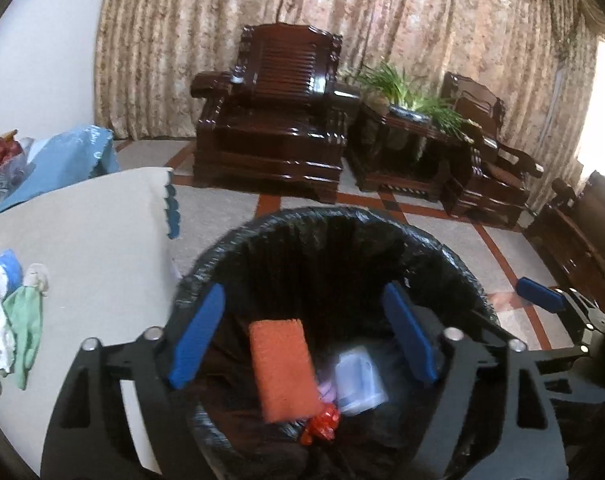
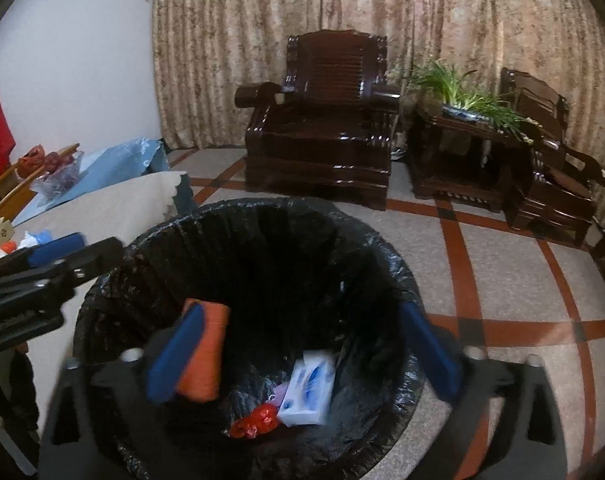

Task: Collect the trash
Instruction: 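Return both tools to the table and grasp a white tissue with the left tool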

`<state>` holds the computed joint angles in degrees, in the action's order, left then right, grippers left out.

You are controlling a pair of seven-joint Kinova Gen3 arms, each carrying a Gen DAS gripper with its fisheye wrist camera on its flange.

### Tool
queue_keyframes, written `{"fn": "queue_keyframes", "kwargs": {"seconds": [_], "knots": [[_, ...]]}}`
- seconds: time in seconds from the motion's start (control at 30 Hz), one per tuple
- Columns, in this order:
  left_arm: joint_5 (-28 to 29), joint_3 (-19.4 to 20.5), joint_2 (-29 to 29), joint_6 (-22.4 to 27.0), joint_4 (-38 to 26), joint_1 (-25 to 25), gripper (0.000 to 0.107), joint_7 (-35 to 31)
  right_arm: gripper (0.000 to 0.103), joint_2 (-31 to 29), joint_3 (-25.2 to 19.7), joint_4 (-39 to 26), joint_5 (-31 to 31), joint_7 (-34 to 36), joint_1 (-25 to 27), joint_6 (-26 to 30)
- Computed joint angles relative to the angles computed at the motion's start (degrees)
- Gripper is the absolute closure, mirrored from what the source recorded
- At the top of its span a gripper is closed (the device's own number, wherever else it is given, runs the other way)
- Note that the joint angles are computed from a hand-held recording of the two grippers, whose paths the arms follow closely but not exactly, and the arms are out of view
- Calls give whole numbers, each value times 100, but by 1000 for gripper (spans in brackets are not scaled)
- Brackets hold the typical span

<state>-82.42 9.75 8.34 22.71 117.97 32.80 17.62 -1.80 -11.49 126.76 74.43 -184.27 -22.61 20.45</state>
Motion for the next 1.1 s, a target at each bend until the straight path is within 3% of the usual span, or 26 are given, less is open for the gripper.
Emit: {"fn": "queue_keyframes", "kwargs": {"seconds": [0.07, 0.17, 0.67, 0.87, 1.1], "knots": [[-91, -6, -132, 184, 129, 19, 20, 119, 6, -6, 21, 32, 186, -186, -2, -99], [-39, 73, -359, 401, 298, -81, 18, 122, 6, 8, -38, -58, -91, 93, -31, -96], [1166, 547, -1952, 1194, 1236, -1205, 18, -793, 6, 519, -306, -754, 352, -209, -1001, -87], [1608, 523, -2574, 1308, 1555, -1694, 18, -1250, 6, 937, -306, -1247, 585, -220, -1576, -23], [1962, 183, -3132, 1257, 1863, -2292, 18, -1937, 6, 1366, -157, -1696, 753, -277, -2056, -98]]}}
